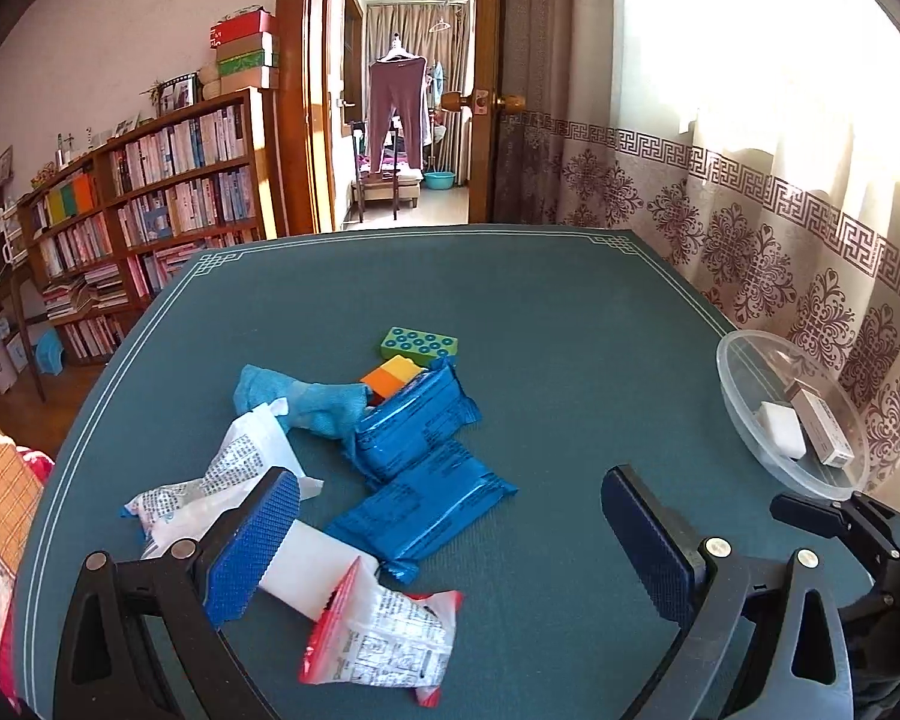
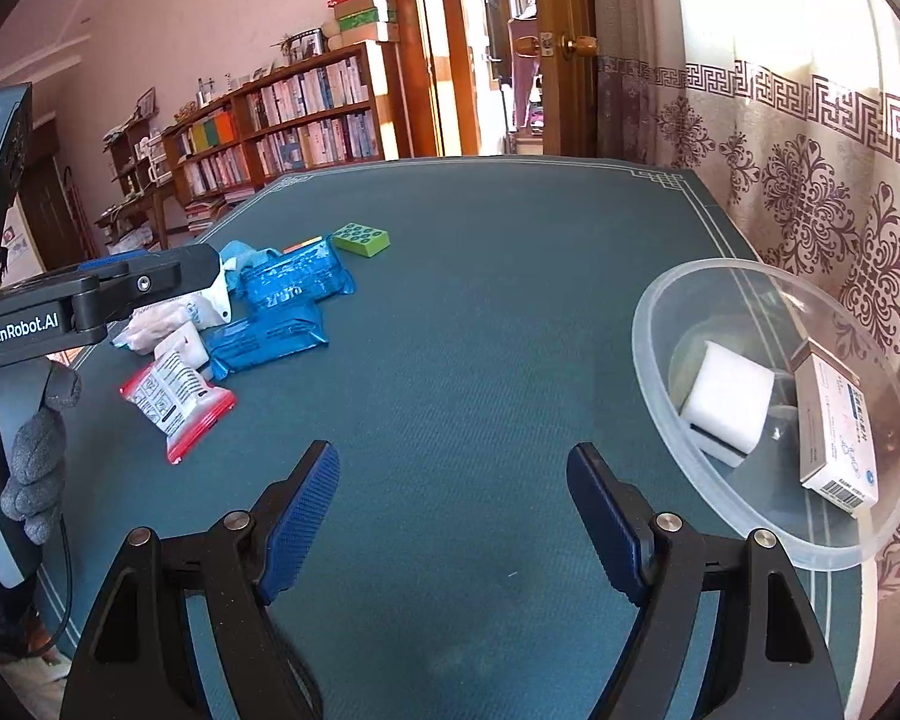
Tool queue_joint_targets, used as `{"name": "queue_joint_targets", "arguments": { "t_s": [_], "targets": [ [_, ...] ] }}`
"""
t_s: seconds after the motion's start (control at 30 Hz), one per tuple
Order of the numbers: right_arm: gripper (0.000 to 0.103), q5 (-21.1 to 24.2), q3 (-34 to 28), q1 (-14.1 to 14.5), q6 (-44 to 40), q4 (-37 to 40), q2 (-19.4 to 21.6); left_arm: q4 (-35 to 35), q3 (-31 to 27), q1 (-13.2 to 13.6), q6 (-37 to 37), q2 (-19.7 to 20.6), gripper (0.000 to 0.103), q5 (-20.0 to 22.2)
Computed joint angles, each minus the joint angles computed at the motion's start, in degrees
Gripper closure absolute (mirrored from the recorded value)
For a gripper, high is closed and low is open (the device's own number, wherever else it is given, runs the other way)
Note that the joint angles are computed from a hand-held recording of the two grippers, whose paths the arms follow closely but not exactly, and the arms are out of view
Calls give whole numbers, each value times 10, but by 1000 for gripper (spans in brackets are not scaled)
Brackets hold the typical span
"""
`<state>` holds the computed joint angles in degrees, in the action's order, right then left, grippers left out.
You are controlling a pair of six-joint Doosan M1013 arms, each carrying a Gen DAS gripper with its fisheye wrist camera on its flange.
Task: Organize objects
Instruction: 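Move both tools back toward the pile of items on the table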
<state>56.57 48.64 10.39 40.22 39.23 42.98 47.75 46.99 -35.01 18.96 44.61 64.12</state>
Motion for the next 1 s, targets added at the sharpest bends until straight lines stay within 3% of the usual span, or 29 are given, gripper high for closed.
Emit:
{"name": "queue_joint_targets", "arguments": {
  "t_s": [0.33,0.77,1.0],
  "targets": [
    [23,60,-3,15,-43,57,3,28,96,6,-84,-53,0,65],
    [23,132,-30,50,-112,96,25,22,133,12,-98,-75,0,78],
    [23,144,-43,65,-131,95,34,13,139,16,-98,-78,0,75]
  ]
}}
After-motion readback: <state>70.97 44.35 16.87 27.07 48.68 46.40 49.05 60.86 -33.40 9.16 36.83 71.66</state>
